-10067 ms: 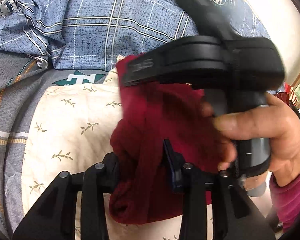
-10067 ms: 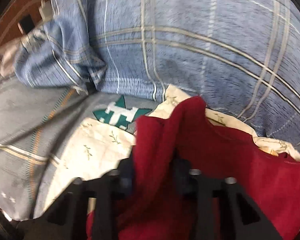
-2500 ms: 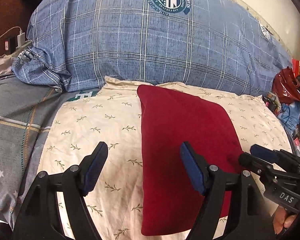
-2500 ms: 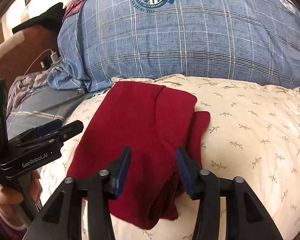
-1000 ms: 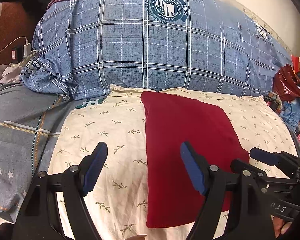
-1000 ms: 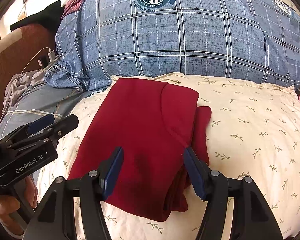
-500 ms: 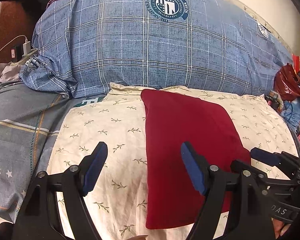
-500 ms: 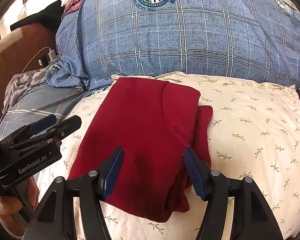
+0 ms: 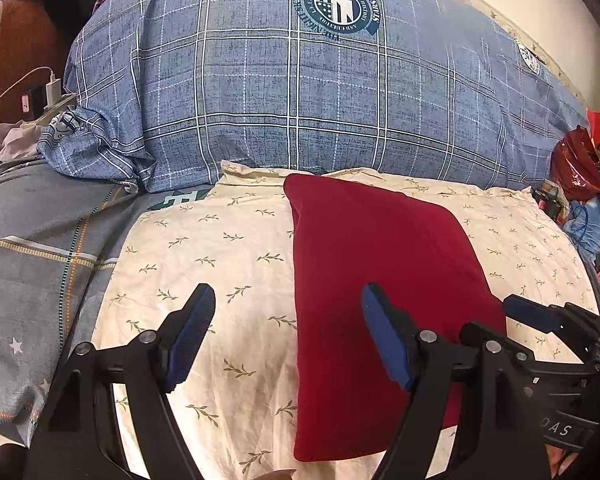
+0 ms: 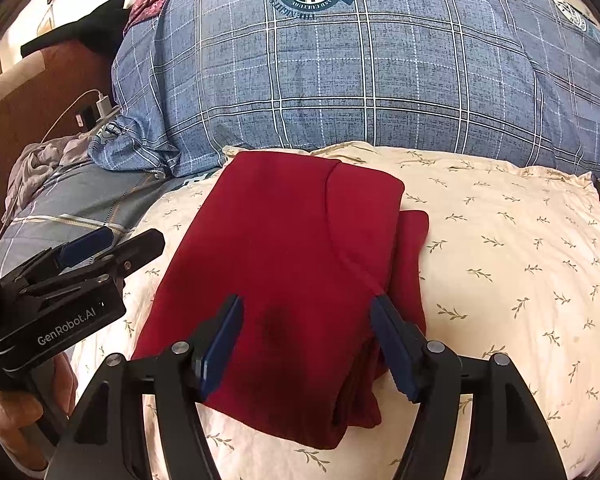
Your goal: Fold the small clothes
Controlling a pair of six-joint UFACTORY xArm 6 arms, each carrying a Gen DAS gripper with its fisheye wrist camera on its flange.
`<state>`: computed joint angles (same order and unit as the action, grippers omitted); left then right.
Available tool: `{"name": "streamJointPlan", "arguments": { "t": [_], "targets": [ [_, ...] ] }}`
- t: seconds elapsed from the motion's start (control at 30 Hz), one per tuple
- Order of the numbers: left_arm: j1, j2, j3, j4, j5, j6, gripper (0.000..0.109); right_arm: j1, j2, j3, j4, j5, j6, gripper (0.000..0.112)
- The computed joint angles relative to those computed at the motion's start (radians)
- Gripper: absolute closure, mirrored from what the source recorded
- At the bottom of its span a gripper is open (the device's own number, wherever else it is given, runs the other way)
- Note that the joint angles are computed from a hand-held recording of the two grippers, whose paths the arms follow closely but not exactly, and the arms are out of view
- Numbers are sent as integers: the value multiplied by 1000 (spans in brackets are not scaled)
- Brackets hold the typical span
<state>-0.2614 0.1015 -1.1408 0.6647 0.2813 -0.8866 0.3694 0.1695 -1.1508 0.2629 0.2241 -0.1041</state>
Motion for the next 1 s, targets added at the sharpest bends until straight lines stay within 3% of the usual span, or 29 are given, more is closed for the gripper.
{"name": "streamJointPlan", "arguments": {
  "t": [0.67,1.0],
  "targets": [
    [1,12,-10,-14,14,14,33,1,13,-9,-8,-2,13,40],
    [27,9,13,-36,-36,45,33,1,20,-19,35,-7,-24,40]
  ]
}}
